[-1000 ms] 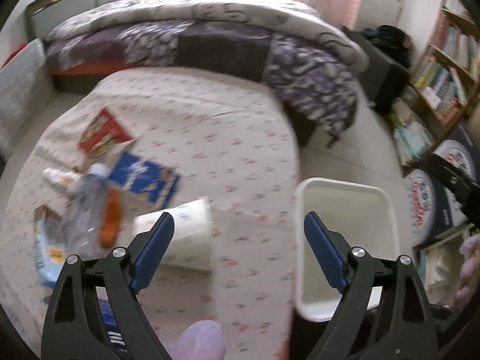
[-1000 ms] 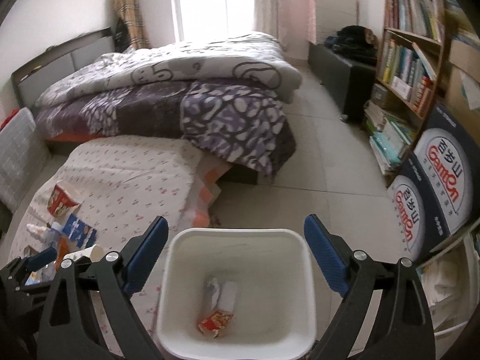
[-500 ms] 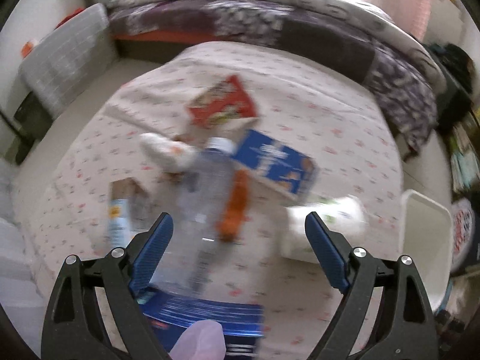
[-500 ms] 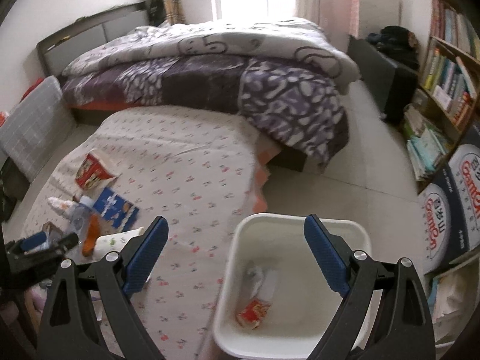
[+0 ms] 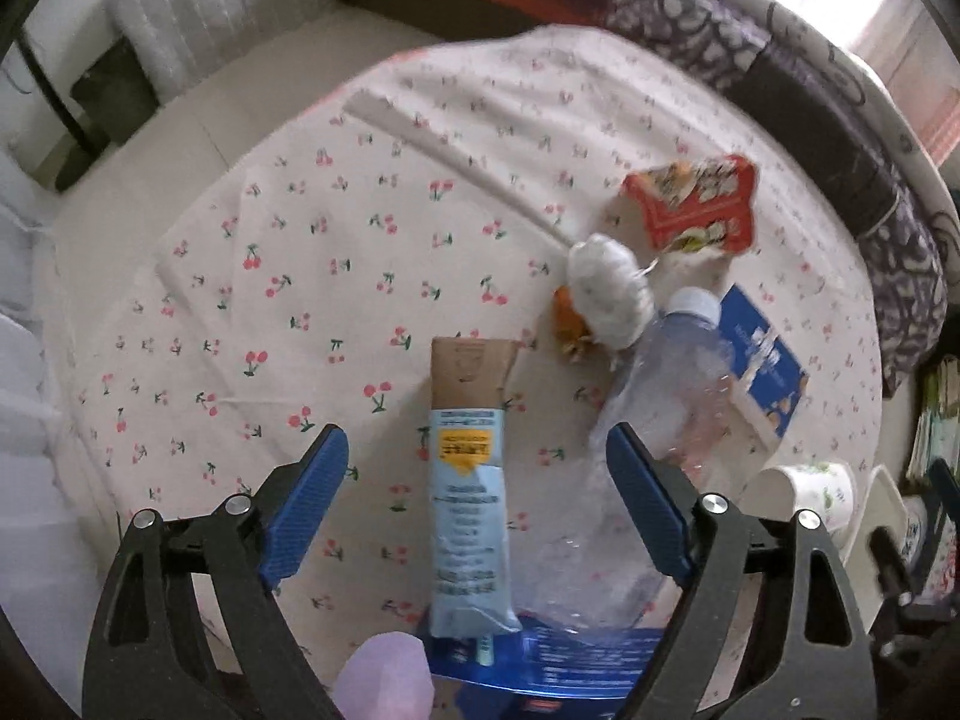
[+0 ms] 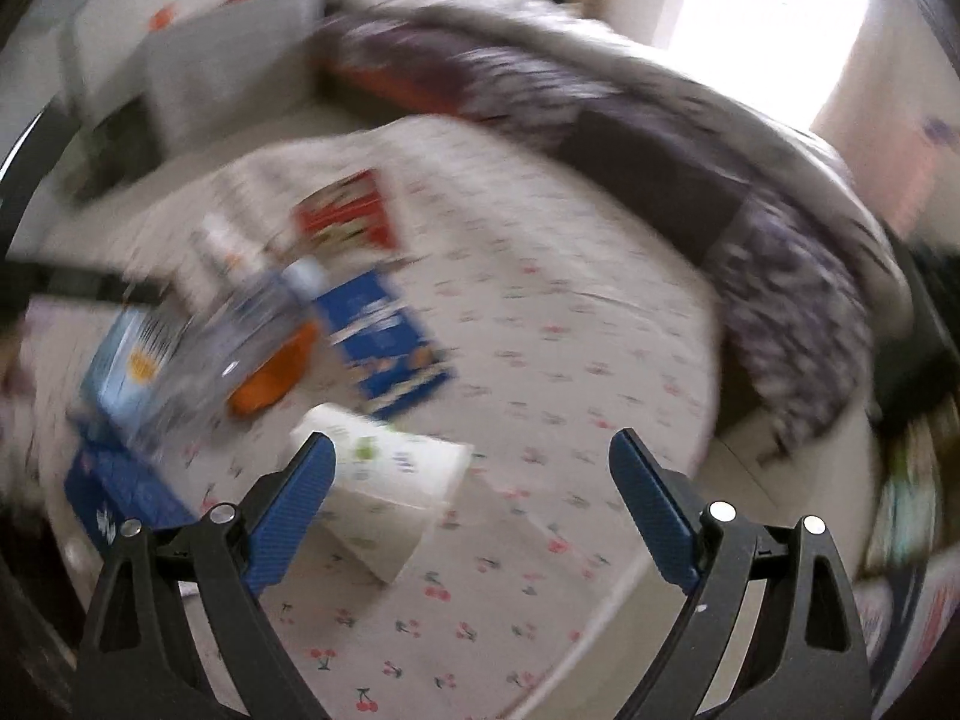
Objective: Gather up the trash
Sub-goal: 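Grasp the milk carton with the left gripper while the right gripper grasps the white paper cup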
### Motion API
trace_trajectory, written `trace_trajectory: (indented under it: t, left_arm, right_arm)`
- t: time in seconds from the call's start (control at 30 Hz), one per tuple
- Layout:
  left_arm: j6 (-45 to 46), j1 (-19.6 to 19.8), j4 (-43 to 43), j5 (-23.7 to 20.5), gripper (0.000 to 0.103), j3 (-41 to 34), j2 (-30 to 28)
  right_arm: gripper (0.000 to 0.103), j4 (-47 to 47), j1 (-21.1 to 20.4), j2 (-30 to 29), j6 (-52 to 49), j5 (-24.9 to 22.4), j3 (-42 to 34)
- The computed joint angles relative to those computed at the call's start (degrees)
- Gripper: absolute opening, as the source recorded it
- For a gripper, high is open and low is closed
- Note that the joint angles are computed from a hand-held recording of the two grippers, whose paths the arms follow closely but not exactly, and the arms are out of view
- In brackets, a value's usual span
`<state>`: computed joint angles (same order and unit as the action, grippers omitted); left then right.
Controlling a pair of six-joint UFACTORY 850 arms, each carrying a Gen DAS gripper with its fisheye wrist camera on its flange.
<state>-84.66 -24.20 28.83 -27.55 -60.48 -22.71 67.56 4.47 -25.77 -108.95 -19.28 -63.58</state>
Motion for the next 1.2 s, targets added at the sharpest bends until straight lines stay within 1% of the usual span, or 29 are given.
trace_trajectory:
  t: [0.1, 0.17, 0.23, 0.3, 0.37, 0.4, 0.43, 0.5, 0.53, 0.57, 0.6, 0.63, 0.67, 0.73, 0.87, 1.07, 1.1, 1.17, 1.2]
  left_arm:
    - [7.90, 1.32, -6.20, 0.94, 0.082, -0.60, -1.44]
    - [10.52, 2.01, -8.82, 0.57, 0.078, -0.82, -2.34]
    - [13.82, 2.77, -12.27, 1.59, 0.076, -0.53, -2.60]
    - [18.54, 3.73, -16.98, 2.84, 0.074, -0.15, -2.87]
    - [21.64, 4.17, -19.46, 3.01, 0.071, -0.24, -3.43]
    - [22.81, 4.25, -20.28, 2.92, 0.071, -0.36, -3.70]
    - [23.75, 4.30, -20.94, 2.94, 0.070, -0.46, -3.94]
    - [25.64, 4.38, -22.25, 3.30, 0.064, -0.56, -4.43]
    - [26.23, 4.40, -22.55, 3.49, 0.055, -0.61, -4.51]
    - [26.18, 4.35, -22.34, 3.94, 0.044, -0.50, -4.39]
    - [25.89, 4.27, -22.07, 4.36, 0.039, -0.35, -4.24]
    - [25.45, 4.21, -21.59, 4.95, 0.030, -0.03, -3.89]
    - [24.79, 4.14, -20.92, 5.54, 0.029, 0.31, -3.50]
    - [22.24, 3.83, -18.45, 5.94, 0.029, 0.55, -2.68]
    - [14.74, 3.04, -10.52, 7.28, 0.029, 1.60, -0.87]
    - [-4.53, 1.10, 8.81, 6.88, 0.028, 2.37, 1.83]
    - [-9.84, 0.57, 14.23, 6.40, 0.028, 2.69, 2.60]
    - [-15.93, -0.16, 20.39, 5.51, 0.028, 2.30, 2.90]
    - [-20.36, -0.75, 24.94, 4.59, 0.028, 2.41, 3.43]
  right_arm:
    - [0.090, -7.59, 1.96, -2.03, -0.84, 0.50, -0.95]
    - [0.090, -13.08, 2.59, -3.30, 2.74, 0.14, -1.90]
    - [0.090, -18.07, 3.20, -4.67, 6.04, -0.45, -3.01]
    - [0.090, -19.69, 3.81, -5.30, 6.14, 0.68, -3.19]
    - [0.089, -24.24, 4.53, -6.51, 9.93, 1.46, -3.83]
    - [0.084, -27.85, 4.86, -7.24, 13.21, 0.85, -4.33]
    - [0.081, -30.07, 5.17, -7.53, 15.06, 1.01, -4.38]
    - [0.075, -31.46, 5.86, -7.73, 16.49, 2.92, -3.82]
    - [0.073, -29.98, 5.60, -7.72, 15.99, 1.83, -4.08]
    - [0.068, -29.34, 5.38, -7.82, 16.54, 0.57, -4.60]
    - [0.065, -27.83, 4.99, -7.85, 17.10, -1.11, -5.23]
    - [0.064, -25.81, 4.85, -7.80, 16.31, -1.24, -5.35]
    - [0.063, -22.98, 4.57, -7.57, 15.08, -1.44, -5.34]
    - [0.063, -18.57, 3.94, -7.10, 13.85, -2.95, -5.60]
    - [0.062, -9.41, 2.88, -5.30, 11.02, -5.85, -5.30]
    - [0.062, 4.29, 1.14, -3.13, 5.61, -10.25, -4.83]
    - [0.062, 7.57, 0.86, -2.27, 3.46, -10.61, -4.09]
    - [0.063, 11.65, 0.36, -1.25, 0.70, -11.11, -3.24]
    - [0.063, 13.43, 0.14, -0.74, -0.16, -11.45, -2.89]
